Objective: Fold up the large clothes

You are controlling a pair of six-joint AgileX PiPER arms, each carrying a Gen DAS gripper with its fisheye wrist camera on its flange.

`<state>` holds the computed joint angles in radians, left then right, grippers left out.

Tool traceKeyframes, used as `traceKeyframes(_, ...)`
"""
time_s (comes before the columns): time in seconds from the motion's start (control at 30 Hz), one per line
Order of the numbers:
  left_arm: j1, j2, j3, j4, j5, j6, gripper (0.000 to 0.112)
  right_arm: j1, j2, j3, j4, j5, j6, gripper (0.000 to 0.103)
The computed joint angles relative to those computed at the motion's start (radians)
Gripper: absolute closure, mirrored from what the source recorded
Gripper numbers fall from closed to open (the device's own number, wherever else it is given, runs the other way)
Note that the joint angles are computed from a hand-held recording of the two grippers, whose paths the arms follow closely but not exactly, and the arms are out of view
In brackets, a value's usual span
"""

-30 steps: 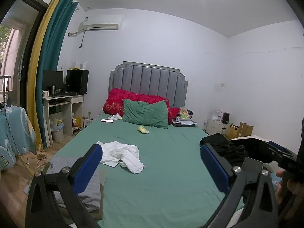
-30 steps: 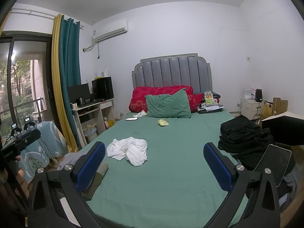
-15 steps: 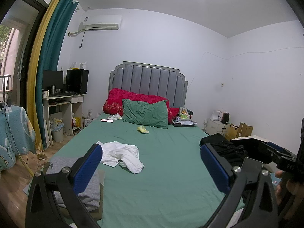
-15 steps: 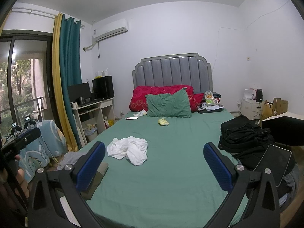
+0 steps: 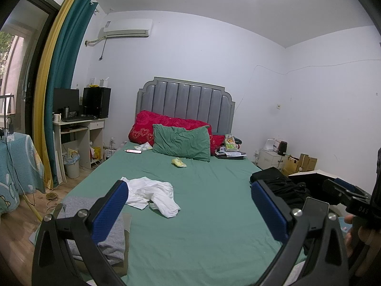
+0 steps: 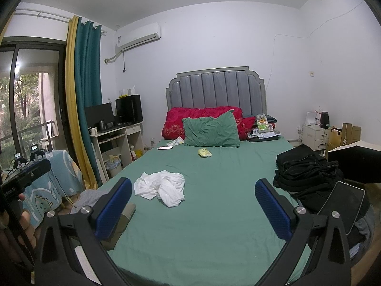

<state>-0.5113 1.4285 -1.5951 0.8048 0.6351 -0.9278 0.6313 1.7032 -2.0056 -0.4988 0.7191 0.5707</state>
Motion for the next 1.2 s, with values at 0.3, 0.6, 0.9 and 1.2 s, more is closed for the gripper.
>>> traceKeyframes(0.3, -0.002, 0.001, -0.002, 0.0, 0.001, 0.0, 0.009, -0.001, 0.002, -0.005, 0.004, 0.002, -0.005, 0.001)
traceKeyframes(0.6, -0.001, 0.001, -0.001, 0.0, -0.001, -0.001, 0.009, -0.004, -0.008, 0.013, 0.007, -0.004, -0.007, 0.001)
traceKeyframes(0.9, -0.006, 0.008, -0.015, -0.023, 0.007, 0.013, 0.009, -0.014, -0.024, 0.057, 0.023, -0.02, -0.02, 0.001)
traceKeyframes(1.2, 0.007, 0.004, 0.015, -0.044, -0.016, 0.007, 0.009, -0.032, -0.003, 0.039, 0.062, -0.001, -0.06, 0.001)
